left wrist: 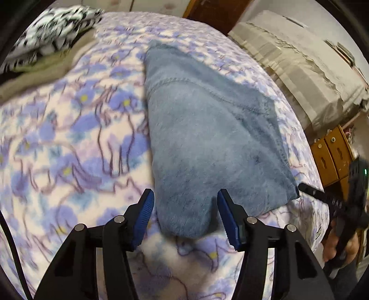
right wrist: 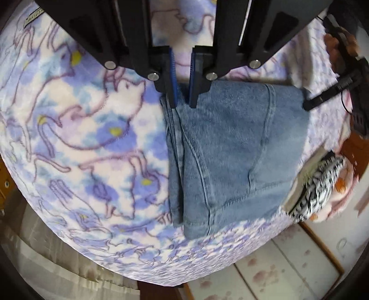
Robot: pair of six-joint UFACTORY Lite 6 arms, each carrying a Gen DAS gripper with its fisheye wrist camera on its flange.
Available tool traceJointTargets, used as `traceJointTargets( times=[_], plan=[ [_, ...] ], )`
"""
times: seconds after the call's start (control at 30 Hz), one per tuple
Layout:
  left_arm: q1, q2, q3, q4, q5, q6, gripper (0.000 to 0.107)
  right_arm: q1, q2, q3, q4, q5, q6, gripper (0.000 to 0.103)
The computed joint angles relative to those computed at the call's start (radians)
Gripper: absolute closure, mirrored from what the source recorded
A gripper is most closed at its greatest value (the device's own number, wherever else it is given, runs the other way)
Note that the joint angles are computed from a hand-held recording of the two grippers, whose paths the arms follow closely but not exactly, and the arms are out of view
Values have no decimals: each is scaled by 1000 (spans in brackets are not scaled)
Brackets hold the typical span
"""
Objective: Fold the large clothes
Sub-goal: 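Grasp the doubled jacket's edge with the right tool while the left tool grasps beside it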
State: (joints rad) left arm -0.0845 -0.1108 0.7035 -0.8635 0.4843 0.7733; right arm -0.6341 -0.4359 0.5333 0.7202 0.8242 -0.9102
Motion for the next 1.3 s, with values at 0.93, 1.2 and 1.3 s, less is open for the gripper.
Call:
traceJointTargets(
  times=[0.93,1.2,1.3],
  plan=[
    [-28,670,813,364,36,-410,32,314,711,661,-155,-350,447,66],
    [-44,395,553,434,53,-423,31,250,394,383,-74,-239,312,66],
    [-65,284,457,507,72,-467,31,244,249,283,-125,-166,305,66]
  ],
)
